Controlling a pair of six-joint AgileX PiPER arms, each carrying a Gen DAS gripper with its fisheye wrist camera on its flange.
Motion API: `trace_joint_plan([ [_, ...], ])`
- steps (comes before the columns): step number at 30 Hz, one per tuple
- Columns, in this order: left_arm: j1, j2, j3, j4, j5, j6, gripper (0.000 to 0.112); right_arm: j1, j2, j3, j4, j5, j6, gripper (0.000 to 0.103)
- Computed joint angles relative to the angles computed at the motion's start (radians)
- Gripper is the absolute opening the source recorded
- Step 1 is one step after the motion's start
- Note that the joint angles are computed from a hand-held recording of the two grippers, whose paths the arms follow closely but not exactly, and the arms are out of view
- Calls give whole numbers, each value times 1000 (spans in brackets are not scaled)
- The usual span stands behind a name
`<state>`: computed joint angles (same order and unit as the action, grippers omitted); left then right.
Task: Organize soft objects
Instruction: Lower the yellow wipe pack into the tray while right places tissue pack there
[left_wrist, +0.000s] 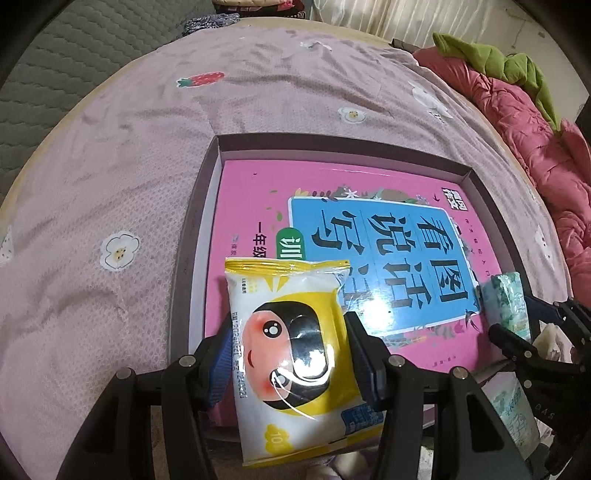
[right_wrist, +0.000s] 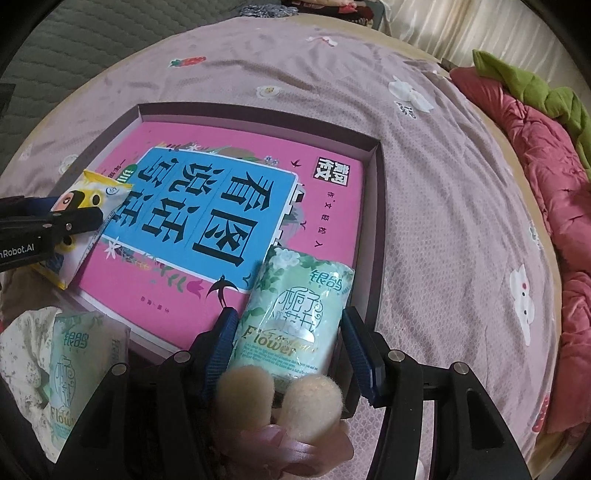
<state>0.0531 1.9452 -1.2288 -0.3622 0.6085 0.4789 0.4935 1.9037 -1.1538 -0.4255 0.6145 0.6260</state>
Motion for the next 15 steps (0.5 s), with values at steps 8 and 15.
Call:
trace_joint_plan([
  [8, 37, 10, -13, -28, 34, 16, 56, 4, 4, -11, 0, 17, -3, 59],
  [15, 48, 4, -10, -28, 43, 27, 56, 12, -6, 4, -21, 13, 31, 63],
])
